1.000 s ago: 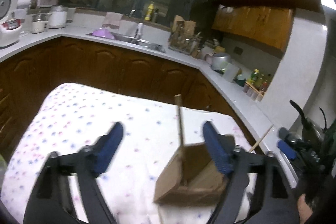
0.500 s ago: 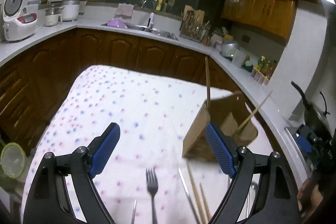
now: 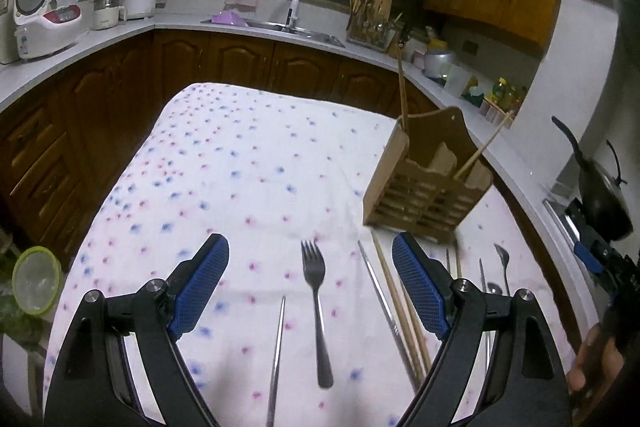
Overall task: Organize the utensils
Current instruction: 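Move both open tools back over the remaining utensils, then close the left tool on a thin metal chopstick while the right tool grasps another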
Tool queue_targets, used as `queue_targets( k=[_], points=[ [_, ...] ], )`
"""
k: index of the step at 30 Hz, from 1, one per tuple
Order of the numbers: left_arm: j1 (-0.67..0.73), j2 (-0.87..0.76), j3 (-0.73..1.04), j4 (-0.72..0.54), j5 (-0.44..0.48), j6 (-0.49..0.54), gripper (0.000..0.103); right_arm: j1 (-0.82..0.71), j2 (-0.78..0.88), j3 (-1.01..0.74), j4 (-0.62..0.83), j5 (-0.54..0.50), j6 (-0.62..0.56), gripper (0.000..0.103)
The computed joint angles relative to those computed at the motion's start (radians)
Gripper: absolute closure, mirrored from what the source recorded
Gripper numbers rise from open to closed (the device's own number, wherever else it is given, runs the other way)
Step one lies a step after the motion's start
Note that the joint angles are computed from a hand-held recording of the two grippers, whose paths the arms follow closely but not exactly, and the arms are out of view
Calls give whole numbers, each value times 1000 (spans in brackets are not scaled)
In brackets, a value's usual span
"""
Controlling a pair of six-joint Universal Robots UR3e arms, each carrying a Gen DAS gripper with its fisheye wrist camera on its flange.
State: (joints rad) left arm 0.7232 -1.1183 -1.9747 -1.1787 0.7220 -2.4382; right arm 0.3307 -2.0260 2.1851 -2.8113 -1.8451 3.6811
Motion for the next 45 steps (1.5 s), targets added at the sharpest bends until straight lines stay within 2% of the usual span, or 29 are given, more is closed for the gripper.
queue_targets(
  k=[6, 12, 19, 28, 31, 35, 36, 41, 43, 45],
  points=[
    [44, 43, -30, -93, 8, 90, 17, 55, 34, 15, -5, -31, 33, 13],
    [64, 55, -55, -100, 27, 127, 17, 92, 111, -5, -24, -37, 38, 13],
    [33, 1, -83, 18, 95, 86, 17, 106, 205, -43, -43, -8, 30, 14],
    [-42, -99, -104, 176, 179, 38, 17, 54, 317, -72, -75, 82, 10, 17],
    [-89, -146, -116, 263, 227, 13, 25, 21, 374, -96, -65, 126, -4, 25],
    [-158, -237, -93, 308, 294, 5, 42, -21, 435, -118, -47, 169, -13, 41],
    [-176, -259, -87, 321, 313, 3, 44, -29, 443, -120, -43, 176, -15, 44],
    [-224, -323, -73, 346, 352, 5, 48, -73, 494, -135, -34, 208, -26, 52],
    [-242, -343, -62, 342, 365, 7, 52, -88, 509, -144, -28, 214, -30, 53],
    [-252, -355, -55, 335, 369, 15, 60, -99, 526, -158, -23, 212, -31, 54]
  ],
)
